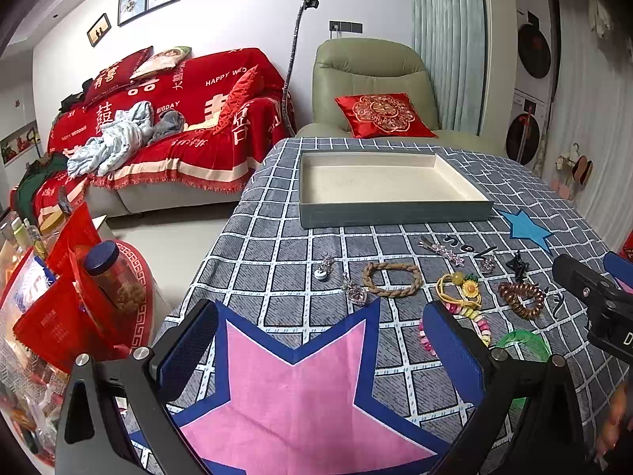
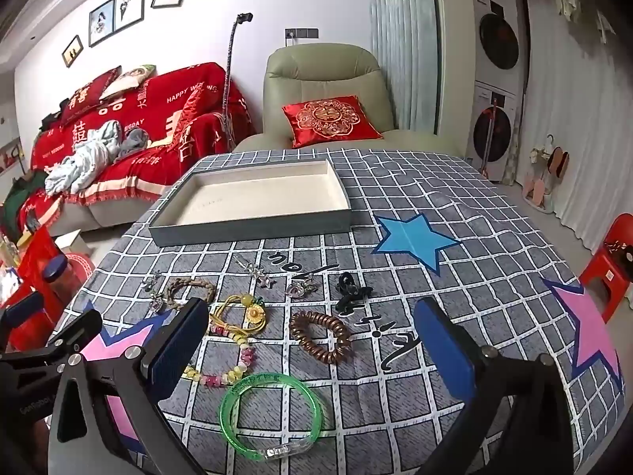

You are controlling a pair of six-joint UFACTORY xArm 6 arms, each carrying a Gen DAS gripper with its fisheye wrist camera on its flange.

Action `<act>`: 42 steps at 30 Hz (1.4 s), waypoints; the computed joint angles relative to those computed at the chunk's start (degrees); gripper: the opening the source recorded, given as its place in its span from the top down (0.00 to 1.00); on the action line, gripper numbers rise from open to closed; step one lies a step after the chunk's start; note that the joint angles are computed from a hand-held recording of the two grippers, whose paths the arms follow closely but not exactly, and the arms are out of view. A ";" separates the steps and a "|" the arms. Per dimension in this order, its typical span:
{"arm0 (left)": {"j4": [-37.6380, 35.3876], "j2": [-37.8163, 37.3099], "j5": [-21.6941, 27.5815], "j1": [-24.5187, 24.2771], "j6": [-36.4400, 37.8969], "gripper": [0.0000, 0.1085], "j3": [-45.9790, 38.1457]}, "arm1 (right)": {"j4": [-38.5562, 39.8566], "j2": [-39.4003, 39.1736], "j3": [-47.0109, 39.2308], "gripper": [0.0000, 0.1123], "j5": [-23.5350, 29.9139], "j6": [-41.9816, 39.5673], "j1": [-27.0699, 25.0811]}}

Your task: Organize jewelry

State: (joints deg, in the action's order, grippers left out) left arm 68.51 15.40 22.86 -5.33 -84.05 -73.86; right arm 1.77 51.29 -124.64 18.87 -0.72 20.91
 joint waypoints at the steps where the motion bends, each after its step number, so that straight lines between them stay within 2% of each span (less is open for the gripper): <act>1: 0.29 -0.13 -0.03 -0.03 -0.25 0.05 0.16 | -0.14 0.13 -0.38 0.08 0.23 0.05 0.04; 7: 0.57 -0.08 0.02 -0.10 -0.55 0.05 0.08 | 0.66 -2.16 4.62 0.08 -3.10 -0.08 0.12; 30: -1.56 0.00 -0.04 -0.28 1.39 0.05 -0.04 | -1.53 -2.69 6.12 0.08 -3.82 0.89 0.02; 42: 0.26 -0.76 -0.13 0.05 -0.54 0.05 1.18 | -1.85 -3.88 8.16 0.08 -4.99 1.20 -0.03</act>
State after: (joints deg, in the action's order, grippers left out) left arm 68.77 14.63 22.74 -5.29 -84.59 -72.68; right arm -0.08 47.40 -116.48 13.88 0.47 20.88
